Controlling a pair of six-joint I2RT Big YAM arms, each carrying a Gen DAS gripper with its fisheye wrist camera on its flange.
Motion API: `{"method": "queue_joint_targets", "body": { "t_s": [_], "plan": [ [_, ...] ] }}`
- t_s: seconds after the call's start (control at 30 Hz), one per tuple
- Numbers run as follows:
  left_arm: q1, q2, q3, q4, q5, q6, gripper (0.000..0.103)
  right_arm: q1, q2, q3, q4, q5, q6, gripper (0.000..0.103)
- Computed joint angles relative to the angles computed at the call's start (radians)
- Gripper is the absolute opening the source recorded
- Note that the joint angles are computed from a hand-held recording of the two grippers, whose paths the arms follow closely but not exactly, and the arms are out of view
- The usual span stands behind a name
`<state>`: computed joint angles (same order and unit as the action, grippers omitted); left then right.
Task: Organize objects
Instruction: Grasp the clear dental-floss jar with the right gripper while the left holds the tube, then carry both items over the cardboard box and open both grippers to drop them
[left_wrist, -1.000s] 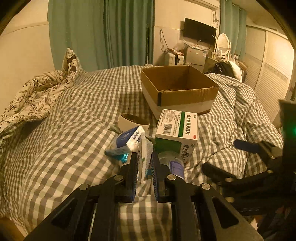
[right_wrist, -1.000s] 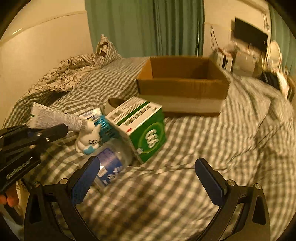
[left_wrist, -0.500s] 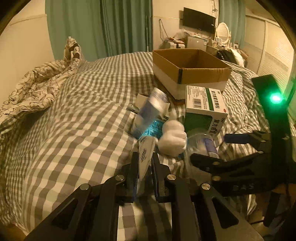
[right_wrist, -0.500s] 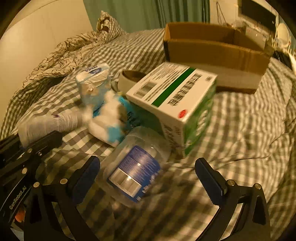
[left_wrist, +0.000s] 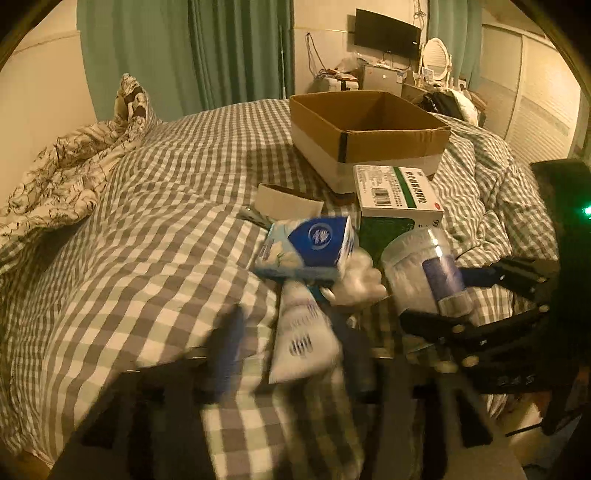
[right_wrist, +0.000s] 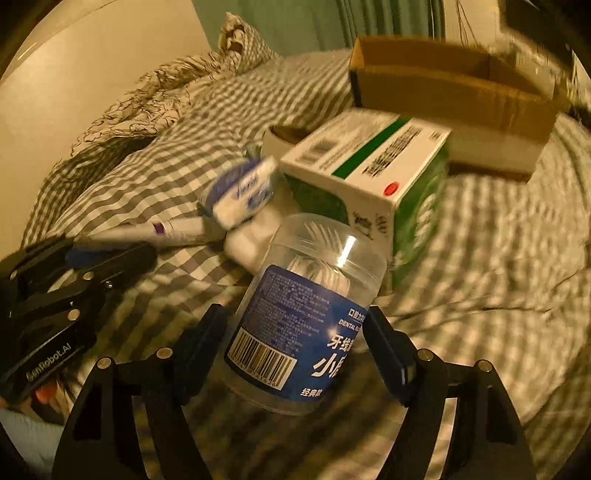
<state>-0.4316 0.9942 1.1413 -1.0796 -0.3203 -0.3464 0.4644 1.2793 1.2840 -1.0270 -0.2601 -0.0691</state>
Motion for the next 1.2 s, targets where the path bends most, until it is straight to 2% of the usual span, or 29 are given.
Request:
{"method": "queue_joint_targets", "body": {
  "t_s": [0.1,0.23,0.37,0.43,0.5,0.6,0.77,1.03,1.2],
  "plan": [
    [-0.029,0.027,0.025,-0.029,-0.043,-0.001,0.067,-0.025,-0.034,-0.005,0.004,0.001,-0.029,0.072],
    [-0.027,0.062,0.038,-0.032,0.009,-0.02,0.067,-0.056,-0.055,-0.005,-0.003,-0.012,-0.054,0.061],
    [-0.046,0.126,0.059,-0.075,-0.052,-0.033,0.067,-0.061,-0.039,-0.008,-0.016,-0.017,-0.08,0.06],
    [-0.049,0.139,0.06,-0.072,-0.057,-0.041,0.06,-0.061,-0.037,-0.019,-0.005,-0.018,-0.076,0.06],
    [-0.052,0.148,0.062,-0.082,-0.061,-0.053,0.032,-0.062,-0.038,-0.033,0.012,-0.016,-0.081,0.06],
    [-0.049,0.143,0.056,-0.085,-0.01,-0.048,0.017,-0.056,-0.028,-0.04,0.022,-0.009,-0.075,0.061],
    [-0.071,0.129,0.068,-0.099,0.003,-0.06,0.017,-0.047,0.006,-0.034,0.014,-0.002,-0.055,0.063],
    [-0.117,0.1,0.153,-0.095,-0.024,-0.063,0.016,-0.088,-0.084,-0.013,0.044,-0.002,-0.082,0.062],
    [-0.119,0.136,0.246,-0.076,-0.03,-0.023,0.016,-0.137,-0.109,0.046,0.062,-0.026,-0.09,0.062]
  ]
}}
